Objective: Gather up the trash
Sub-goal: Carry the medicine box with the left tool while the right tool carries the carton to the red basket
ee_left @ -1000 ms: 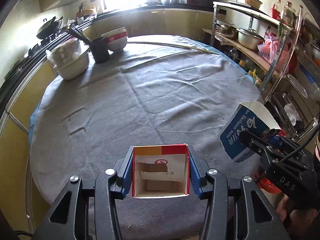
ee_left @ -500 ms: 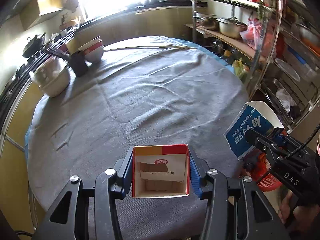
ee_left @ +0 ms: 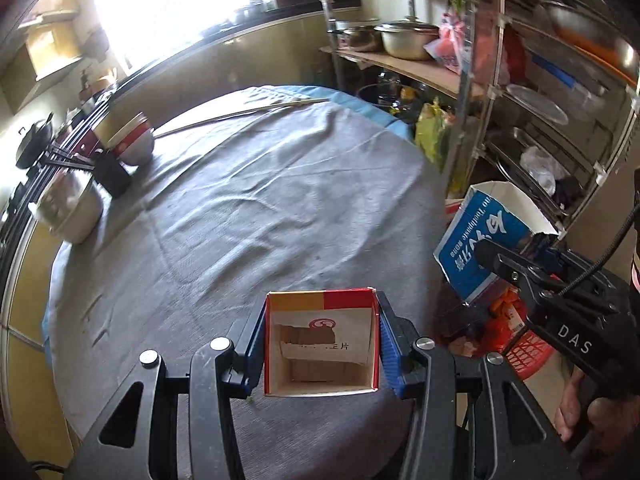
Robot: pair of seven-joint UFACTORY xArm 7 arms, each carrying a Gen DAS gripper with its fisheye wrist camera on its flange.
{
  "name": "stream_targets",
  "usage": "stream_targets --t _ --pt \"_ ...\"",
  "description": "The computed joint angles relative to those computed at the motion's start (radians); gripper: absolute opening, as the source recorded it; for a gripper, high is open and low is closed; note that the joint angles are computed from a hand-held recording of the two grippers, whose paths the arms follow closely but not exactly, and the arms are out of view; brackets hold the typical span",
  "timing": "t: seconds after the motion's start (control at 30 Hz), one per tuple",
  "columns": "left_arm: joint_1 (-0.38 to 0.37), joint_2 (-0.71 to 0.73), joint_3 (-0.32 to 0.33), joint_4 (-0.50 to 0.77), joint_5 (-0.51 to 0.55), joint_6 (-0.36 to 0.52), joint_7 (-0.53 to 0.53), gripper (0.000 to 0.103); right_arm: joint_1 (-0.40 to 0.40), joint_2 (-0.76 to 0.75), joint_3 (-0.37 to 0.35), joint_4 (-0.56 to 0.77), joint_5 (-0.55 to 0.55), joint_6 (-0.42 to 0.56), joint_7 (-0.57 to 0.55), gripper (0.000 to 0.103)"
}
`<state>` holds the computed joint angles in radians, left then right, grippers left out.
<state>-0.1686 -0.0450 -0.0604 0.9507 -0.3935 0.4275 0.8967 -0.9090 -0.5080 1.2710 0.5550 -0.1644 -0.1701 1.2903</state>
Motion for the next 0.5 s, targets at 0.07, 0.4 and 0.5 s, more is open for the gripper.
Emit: stream_targets --t 0.07,0.4,0.5 --pt "-0.009 -0.008 -0.008 -0.01 0.001 -0.003 0.008 0.05 0.023 -0.011 -0.025 -0.021 0.007 0.0 0.004 0.046" --pt "-0.074 -0.056 -0.022 -0.067 -0.007 -0.022 0.046 0.05 0.138 -0.065 -0.146 -0.107 0.031 0.02 0.018 0.046" --pt "-0.092 -0.066 -0.025 -0.081 -0.004 -0.026 0.051 0.05 0.179 -0.088 -0.186 -0.136 0.03 0.035 0.029 0.046"
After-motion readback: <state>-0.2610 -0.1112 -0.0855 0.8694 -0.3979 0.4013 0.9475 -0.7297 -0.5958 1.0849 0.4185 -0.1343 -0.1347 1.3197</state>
